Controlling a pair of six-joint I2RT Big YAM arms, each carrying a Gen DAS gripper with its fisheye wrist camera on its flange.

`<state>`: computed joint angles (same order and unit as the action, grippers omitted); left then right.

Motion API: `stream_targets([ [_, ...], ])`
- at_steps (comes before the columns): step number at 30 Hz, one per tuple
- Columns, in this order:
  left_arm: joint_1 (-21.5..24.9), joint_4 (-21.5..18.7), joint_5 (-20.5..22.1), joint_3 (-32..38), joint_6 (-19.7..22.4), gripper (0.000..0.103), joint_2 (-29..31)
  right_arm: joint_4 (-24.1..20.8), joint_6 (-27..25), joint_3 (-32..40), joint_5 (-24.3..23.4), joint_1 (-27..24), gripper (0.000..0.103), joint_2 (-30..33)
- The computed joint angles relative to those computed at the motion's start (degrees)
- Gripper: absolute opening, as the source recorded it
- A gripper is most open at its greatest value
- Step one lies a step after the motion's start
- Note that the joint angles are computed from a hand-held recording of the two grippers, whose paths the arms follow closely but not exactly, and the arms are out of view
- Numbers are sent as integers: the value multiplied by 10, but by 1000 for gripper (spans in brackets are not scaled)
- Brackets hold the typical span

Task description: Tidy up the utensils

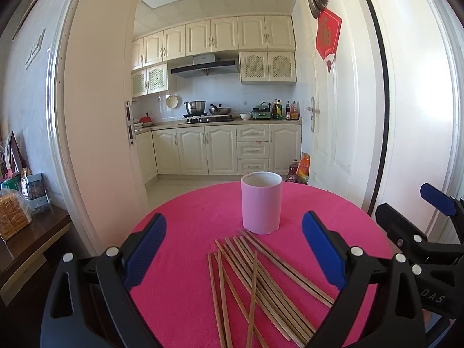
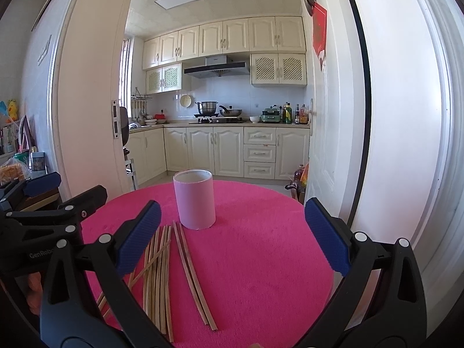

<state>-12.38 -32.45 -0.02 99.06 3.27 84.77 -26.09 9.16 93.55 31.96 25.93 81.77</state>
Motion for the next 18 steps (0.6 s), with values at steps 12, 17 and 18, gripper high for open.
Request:
stream_targets([
  [12, 6, -31, 9, 16, 2, 93, 9, -32, 22, 13, -36, -12, 97, 8],
  [17, 10, -51, 18, 26, 0, 93, 15, -47, 29, 19, -57, -17, 97, 13],
  [18, 12, -61, 23, 32, 0, 93, 18, -54, 29, 24, -61, -19, 97, 16],
])
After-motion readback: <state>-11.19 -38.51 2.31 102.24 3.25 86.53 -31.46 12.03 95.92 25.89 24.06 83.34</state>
